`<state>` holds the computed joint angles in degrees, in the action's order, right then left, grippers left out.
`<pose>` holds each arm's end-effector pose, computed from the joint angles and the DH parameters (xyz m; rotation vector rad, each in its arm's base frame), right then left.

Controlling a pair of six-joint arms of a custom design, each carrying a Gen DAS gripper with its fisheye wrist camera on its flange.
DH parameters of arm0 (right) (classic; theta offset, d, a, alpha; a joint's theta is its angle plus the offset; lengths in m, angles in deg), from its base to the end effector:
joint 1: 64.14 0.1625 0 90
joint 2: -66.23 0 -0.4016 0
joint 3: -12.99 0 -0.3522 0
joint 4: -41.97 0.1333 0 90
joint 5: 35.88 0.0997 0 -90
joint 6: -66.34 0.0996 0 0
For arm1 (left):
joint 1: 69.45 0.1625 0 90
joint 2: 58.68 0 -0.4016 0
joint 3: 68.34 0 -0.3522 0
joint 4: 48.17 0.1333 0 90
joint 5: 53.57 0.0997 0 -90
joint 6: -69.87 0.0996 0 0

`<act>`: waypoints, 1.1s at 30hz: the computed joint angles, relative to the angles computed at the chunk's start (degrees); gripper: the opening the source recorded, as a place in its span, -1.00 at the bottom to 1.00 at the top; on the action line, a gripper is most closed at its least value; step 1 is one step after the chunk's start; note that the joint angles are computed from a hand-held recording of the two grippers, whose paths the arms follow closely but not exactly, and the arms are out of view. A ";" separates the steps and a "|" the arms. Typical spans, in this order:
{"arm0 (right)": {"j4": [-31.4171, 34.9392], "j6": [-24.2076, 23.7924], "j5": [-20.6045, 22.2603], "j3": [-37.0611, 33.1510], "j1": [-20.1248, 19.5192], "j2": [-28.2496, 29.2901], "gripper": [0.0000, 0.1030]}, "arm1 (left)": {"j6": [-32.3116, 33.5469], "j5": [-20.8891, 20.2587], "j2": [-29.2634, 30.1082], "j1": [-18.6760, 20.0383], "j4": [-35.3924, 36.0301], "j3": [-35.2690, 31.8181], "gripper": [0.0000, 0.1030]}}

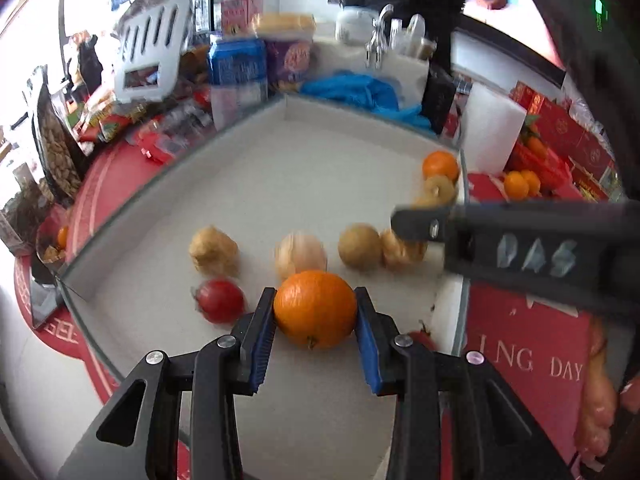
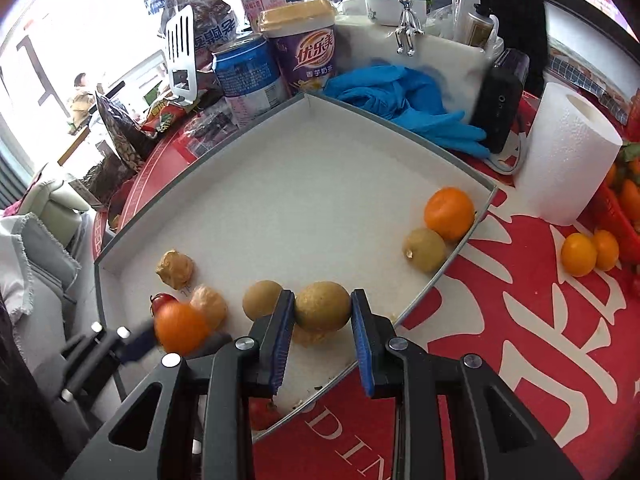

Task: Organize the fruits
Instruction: 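Carry the mandarin and brown fruit over the white tray with both grippers, then open both grippers to drop the mandarin and brown fruit into the tray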

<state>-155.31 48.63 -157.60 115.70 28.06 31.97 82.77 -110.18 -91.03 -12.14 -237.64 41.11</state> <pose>0.1036 -0.5885 0.0575 0.1789 -2.4154 0.7492 -0.1343 -0.5575 -0.0049 0.8532 2.4227 -0.6316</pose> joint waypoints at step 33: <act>-21.63 4.63 -4.66 15.86 -12.85 -14.35 1.00 | 1.47 -3.68 -1.68 -9.35 -1.96 5.33 0.62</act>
